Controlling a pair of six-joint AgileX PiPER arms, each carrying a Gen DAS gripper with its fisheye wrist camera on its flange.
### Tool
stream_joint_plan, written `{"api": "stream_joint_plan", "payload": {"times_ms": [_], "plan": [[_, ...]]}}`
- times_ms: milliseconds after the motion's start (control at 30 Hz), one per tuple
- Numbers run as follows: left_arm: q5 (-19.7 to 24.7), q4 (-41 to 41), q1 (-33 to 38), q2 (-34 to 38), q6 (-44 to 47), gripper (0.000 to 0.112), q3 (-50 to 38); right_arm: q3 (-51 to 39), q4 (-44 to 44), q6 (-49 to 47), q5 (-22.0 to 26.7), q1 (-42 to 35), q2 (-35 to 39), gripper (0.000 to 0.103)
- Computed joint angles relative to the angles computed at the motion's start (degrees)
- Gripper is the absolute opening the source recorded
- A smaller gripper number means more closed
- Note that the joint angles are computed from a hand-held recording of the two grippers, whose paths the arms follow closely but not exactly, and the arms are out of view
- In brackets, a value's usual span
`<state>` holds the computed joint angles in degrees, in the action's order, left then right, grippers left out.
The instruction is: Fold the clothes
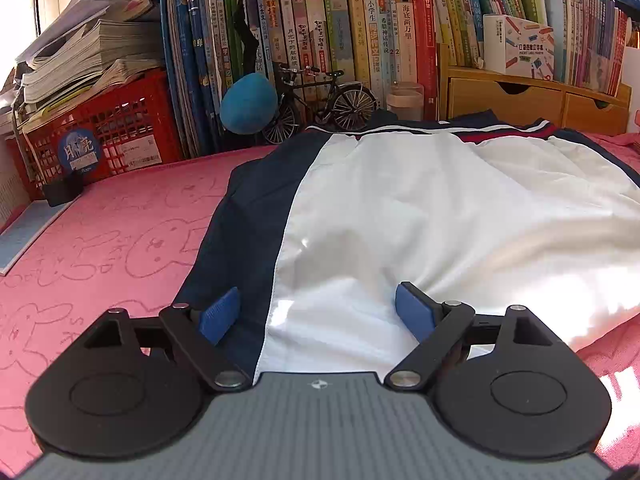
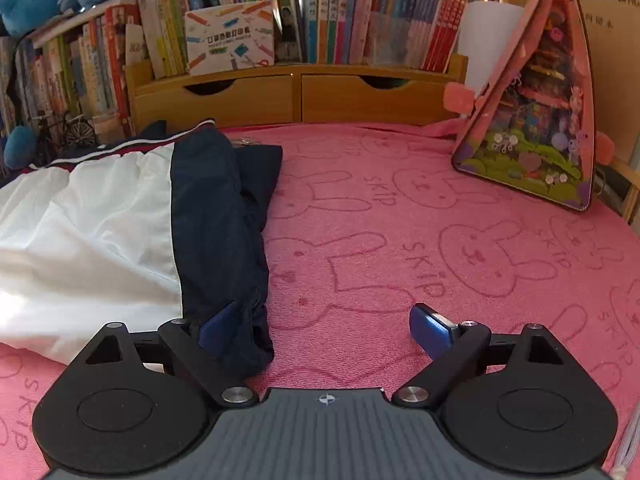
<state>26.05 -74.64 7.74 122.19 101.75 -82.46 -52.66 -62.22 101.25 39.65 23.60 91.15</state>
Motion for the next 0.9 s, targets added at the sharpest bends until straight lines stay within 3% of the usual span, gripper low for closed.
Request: {"api": "stream_joint_plan", "payload": {"times_ms": [33, 167, 300, 433, 567, 667, 833, 900], "plan": [[0.0, 0.0, 0.0, 0.0, 0.0, 0.087, 0.0, 0.7, -0.2, 1.8, -0.1, 0.0, -1.0, 0.09], [0.0, -0.2, 0.0, 0.1, 0.3, 0.087, 0.0, -1.1, -2.9, 6.0, 6.8, 5.2, -0.9, 0.088], [-0.3, -0.5, -0.1, 0.0, 0.6, 0.088, 0.1, -3.9, -8.0, 11.8, 8.3, 9.3, 0.1, 0.088], [-0.6, -0.9, -0.2, -0.1, 1.0, 0.089, 0.2, -9.3, -10.7, 10.6, -3.8, 9.2, 4.2, 0.089], [-0.9, -0.7, -0.2, 0.0, 0.6, 0.09, 0.1, -21.4, -3.1, -1.9, -12.9, 9.9, 13.9, 0.088], [-0.5, 0.3, -0.1, 0.1, -0.8, 0.091, -0.4, -27.6, 6.0, -12.8, -11.2, 10.5, 18.5, 0.089], [0.4, 1.8, 0.1, 0.5, -2.8, 0.091, -1.1, -21.9, 2.7, -8.7, -3.9, 10.0, 15.8, 0.089], [0.9, 2.8, 0.3, 0.7, -4.2, 0.091, -1.7, -14.9, -3.2, -2.4, -2.7, 8.9, 12.4, 0.08]]}}
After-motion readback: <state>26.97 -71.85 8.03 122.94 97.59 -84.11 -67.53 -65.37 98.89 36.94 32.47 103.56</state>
